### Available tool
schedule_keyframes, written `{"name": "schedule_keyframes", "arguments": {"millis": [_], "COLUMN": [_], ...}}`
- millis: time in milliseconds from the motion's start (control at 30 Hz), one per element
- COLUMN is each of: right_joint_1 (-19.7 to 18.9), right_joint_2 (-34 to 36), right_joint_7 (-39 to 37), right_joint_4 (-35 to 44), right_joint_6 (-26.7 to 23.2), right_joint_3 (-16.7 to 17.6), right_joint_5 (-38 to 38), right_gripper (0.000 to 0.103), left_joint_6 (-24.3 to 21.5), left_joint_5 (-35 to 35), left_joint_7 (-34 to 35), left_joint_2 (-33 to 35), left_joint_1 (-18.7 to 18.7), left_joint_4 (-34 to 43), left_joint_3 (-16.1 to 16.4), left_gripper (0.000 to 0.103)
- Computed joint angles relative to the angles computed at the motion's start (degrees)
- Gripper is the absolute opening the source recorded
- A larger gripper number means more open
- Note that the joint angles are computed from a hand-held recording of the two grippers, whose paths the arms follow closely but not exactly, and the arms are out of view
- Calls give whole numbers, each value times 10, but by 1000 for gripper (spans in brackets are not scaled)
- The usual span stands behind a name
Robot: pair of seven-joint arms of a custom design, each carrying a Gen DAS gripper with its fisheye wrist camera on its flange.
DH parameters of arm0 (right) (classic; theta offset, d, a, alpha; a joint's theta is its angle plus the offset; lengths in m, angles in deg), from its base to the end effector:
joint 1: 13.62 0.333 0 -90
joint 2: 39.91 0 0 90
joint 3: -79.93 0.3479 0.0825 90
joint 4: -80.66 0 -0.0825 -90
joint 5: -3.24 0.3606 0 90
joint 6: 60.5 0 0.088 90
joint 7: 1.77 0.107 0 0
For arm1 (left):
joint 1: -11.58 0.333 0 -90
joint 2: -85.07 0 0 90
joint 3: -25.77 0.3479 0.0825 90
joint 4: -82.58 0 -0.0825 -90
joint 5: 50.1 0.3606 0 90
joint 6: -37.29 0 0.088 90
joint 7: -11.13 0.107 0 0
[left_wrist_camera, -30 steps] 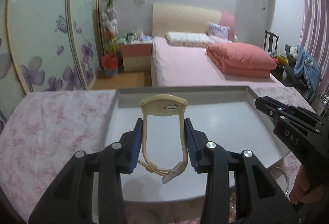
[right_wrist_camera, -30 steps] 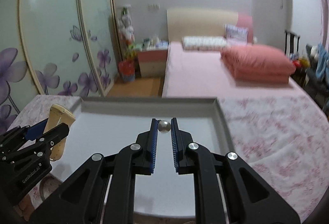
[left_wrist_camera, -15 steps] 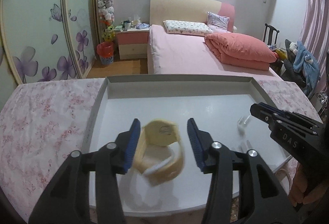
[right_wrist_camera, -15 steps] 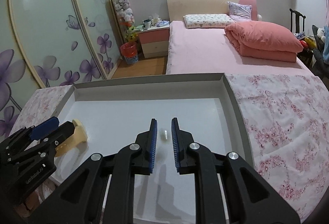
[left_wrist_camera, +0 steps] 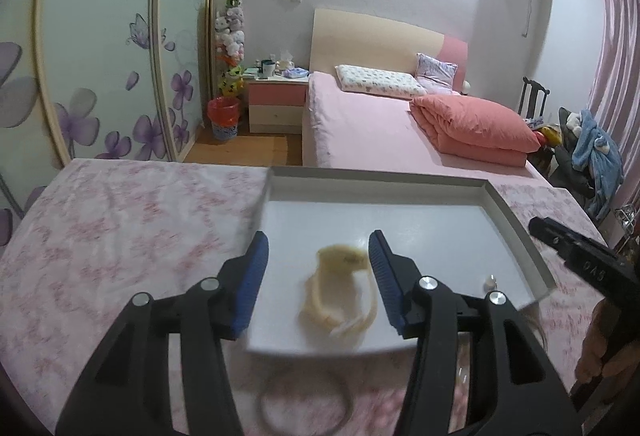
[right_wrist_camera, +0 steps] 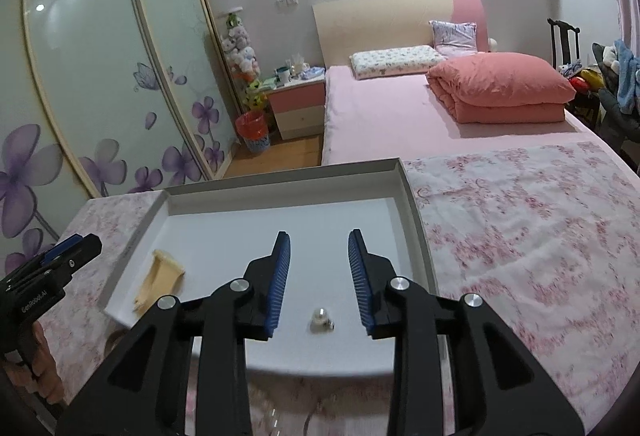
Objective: Organize jewelry
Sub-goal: 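Carry both items over the grey tray and open both grippers to drop them, then grasp the open silver cuff bangle with the left gripper while the right gripper grasps the round silver bangle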
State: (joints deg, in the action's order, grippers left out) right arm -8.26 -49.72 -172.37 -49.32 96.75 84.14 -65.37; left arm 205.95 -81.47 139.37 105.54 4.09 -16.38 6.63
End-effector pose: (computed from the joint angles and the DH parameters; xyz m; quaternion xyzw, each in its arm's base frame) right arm 0.4840 0.1211 0.5251 -0.4259 0.7805 -0.3289 0.3182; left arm 0.6414 -0.2441 0.5206 -0.4298 0.7838 -0.4116 0.1778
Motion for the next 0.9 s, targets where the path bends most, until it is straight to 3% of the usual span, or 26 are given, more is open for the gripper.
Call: {"name": "schedule_keyframes", "arguments": {"millis": [167, 300, 400, 567, 667, 900], "right_joint_1": [6, 11, 17, 25, 28, 27], "right_joint_2": [-44, -71, -82, -89, -95, -103], "right_joint_7": [31, 49, 63, 65, 61, 72], "right_joint_4": [-38, -65, -84, -102, -108, -122], "right_joint_6": [-5, -7, -5, -6, -17, -16], "right_joint_3": [18, 34, 44, 51, 55, 55], "right_joint_5": [-20, -32, -34, -31, -28, -28], "right_gripper": [32, 32, 32, 32, 32, 32], "left_joint_6": [5, -11, -28, -30, -29, -50], "left_joint_5": [-95, -146, -143, -53, 44, 154], "left_joint_7": [101, 149, 146, 78, -4, -109], "left_joint_2": [-52, -84, -88, -78, -63, -39], "left_joint_1": [60, 62, 41, -7, -42, -55], "left_joint_4": [-73, -124, -138, -147, -143, -121], "left_joint_3": [-42, -25, 1, 40, 72, 90], "left_gripper": [56, 64, 68, 75, 76, 76]}}
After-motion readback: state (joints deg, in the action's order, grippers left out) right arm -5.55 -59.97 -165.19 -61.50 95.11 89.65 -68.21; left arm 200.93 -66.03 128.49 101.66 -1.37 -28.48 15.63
